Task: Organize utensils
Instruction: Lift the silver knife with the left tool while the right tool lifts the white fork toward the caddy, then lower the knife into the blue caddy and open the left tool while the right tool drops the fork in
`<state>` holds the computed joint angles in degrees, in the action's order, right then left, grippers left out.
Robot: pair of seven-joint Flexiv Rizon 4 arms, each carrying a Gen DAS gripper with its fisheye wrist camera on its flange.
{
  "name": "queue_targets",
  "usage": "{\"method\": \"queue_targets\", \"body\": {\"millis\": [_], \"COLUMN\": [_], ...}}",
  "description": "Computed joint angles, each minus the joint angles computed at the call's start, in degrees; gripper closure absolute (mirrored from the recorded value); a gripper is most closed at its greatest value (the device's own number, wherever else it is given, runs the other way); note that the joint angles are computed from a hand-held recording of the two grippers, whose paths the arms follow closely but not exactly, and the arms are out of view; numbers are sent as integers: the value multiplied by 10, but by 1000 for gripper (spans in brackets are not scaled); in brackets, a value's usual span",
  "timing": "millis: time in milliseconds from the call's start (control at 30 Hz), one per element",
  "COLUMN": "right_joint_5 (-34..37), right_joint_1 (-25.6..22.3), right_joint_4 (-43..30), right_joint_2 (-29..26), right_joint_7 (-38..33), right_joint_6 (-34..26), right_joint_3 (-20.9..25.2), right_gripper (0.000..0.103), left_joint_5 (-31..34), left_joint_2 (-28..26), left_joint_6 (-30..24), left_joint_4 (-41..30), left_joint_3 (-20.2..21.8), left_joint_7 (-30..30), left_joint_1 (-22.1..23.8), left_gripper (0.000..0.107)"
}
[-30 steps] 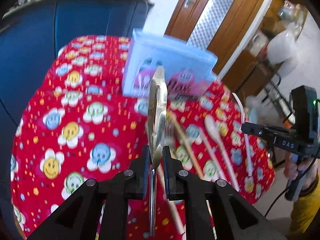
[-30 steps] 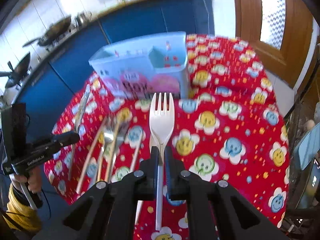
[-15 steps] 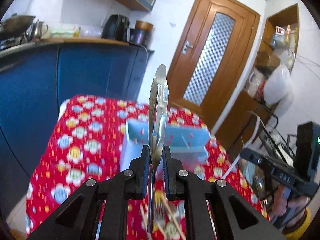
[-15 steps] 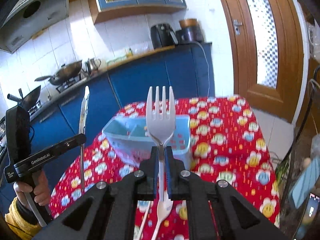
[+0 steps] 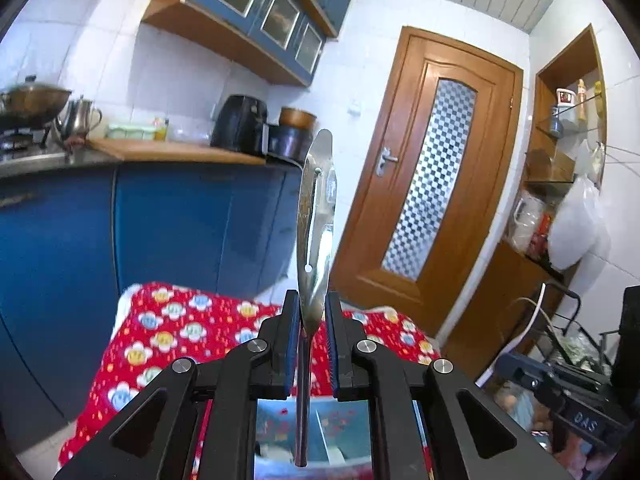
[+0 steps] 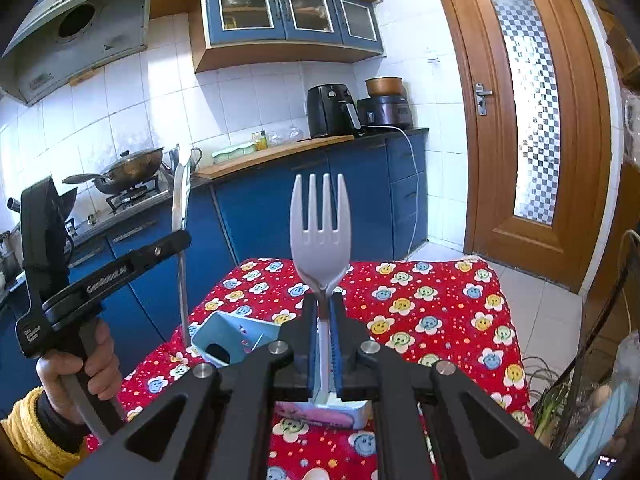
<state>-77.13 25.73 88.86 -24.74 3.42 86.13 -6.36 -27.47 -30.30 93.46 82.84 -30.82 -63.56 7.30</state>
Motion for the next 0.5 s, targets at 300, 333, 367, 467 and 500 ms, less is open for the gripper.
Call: {"method": "queue_targets", "body": {"millis": [300,333,367,467,500], "right_joint_5": [119,127,135,184,196], "right_joint_1": [19,24,28,31,35], "right_joint_4": [-15,-15,-16,-21,-21], "right_joint_2": [-44,-47,-49,-62,-64], "right_joint_7": [-132,-140,-147,-182,-192], "right_joint_6": [-43,-46,-46,-53,-55], "right_joint_3": [8,3,0,6,4], "right_gripper": [95,95,95,95,95], "left_joint_5": [46,49,52,68,75], "left_joint_2": [-57,-59,-62,-68,-70], "left_joint_6": [28,29,31,41,45], "left_joint_4": [-31,-27,-22,-8,-5], "left_joint_3": [74,70,61,38,30], "left_joint_7": [-54,-59,-63,-71,-73], "left_joint_1": [-56,-52,-45,-25,-19], "left_gripper": [95,95,95,94,94]}}
